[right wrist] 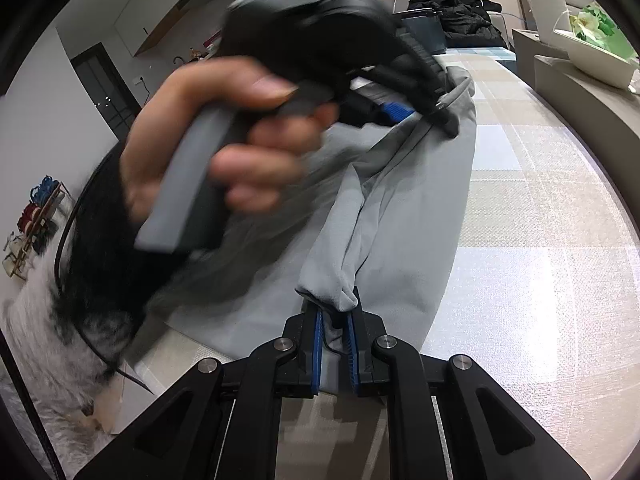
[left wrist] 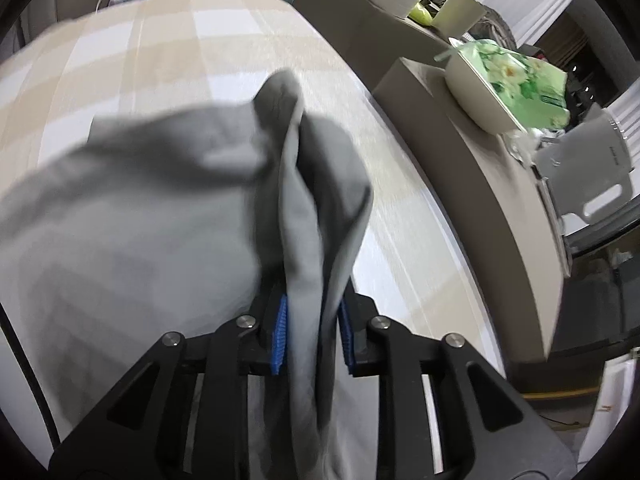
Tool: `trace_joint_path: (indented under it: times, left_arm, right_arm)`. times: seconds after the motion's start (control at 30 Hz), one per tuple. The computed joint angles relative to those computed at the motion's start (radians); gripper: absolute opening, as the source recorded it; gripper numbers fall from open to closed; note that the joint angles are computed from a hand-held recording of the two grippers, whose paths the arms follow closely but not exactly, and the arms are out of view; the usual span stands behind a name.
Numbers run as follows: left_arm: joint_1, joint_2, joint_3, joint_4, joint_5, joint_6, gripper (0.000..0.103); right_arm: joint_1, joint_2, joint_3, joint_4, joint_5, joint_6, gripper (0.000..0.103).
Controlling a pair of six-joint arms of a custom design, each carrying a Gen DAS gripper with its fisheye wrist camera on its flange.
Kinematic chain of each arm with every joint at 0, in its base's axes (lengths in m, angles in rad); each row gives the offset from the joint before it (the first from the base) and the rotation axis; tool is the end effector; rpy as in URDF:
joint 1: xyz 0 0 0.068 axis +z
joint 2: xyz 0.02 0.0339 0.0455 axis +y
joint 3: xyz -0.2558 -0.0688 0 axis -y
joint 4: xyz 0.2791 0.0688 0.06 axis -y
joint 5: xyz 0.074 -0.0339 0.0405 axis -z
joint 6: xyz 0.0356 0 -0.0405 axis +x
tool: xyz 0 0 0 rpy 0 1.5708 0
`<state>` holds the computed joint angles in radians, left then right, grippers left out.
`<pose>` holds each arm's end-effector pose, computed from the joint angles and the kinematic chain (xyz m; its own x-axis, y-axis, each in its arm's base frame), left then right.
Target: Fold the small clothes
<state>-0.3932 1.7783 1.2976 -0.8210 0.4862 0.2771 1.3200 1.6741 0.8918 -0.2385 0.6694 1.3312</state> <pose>0.3409 -0.1594 0.1863 -0.7324 0.5657 -0.3789 0.6798 0.6387 -0.3605 0.1058 0.3238 0.1269 -0.7100 0.2983 -0.6379 0.0444 0.9230 0.3822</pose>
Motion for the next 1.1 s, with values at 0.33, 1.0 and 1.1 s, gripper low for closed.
trace_joint_path:
  times: [0.33,1.0,1.1]
  left_arm:
    - [-0.112,0.05,0.08,0.101,-0.166,-0.015,0.007]
    - [0.602,0.14,0.531,-0.424,0.337,0.366,0.005]
    - [0.684,0.237,0.622,-0.47,0.316,0.429,0.005]
  right_arm:
    - [0.0,-0.031,-0.042,0.048,-0.004,0.0,0.011]
    - [0.005,0.2,0.322,0.031,-0.072,-0.317,0.009]
    - [-0.035,0.267,0.407,0.001,-0.117,-0.344,0.009]
